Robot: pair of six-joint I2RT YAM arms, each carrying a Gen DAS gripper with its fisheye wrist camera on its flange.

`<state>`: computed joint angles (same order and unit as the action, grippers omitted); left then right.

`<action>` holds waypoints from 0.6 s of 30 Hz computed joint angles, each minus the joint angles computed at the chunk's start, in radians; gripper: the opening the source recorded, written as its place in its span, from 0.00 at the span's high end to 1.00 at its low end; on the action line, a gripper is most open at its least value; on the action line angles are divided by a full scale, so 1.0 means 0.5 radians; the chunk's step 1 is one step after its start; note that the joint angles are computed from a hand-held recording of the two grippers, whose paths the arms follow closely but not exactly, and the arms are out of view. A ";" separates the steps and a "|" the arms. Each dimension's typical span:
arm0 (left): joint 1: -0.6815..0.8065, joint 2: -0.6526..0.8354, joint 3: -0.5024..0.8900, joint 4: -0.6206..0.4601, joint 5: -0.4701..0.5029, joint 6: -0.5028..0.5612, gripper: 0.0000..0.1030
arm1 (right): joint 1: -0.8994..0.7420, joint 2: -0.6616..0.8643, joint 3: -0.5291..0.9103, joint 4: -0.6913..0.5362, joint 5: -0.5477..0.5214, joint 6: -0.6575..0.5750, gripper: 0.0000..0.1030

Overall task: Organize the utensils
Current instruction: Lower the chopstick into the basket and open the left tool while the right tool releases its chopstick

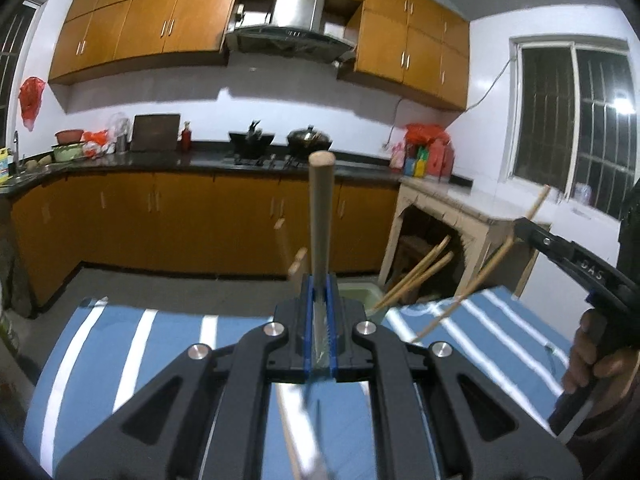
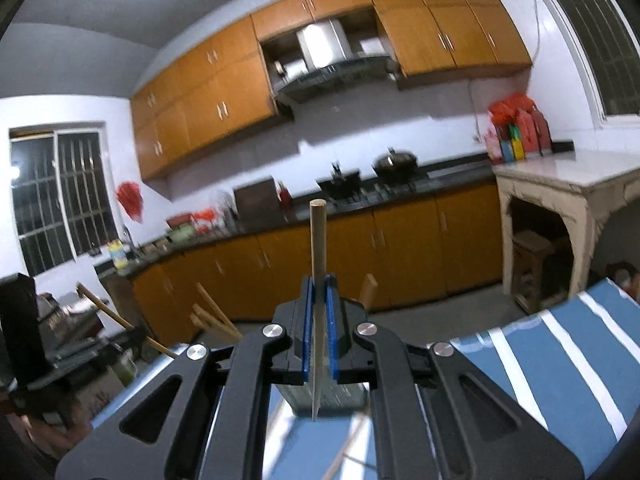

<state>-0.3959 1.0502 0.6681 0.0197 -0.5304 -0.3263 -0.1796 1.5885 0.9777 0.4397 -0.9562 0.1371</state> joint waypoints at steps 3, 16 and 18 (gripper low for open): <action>-0.041 0.077 0.098 0.058 -0.051 0.036 0.93 | 0.058 -0.019 -0.003 0.247 0.084 0.191 0.93; 0.148 0.625 0.437 0.298 0.036 0.128 0.93 | 0.366 0.386 0.287 0.201 0.587 0.039 0.93; 0.196 0.684 0.474 0.285 0.093 0.117 0.93 | 0.385 0.425 0.320 0.143 0.609 0.000 0.93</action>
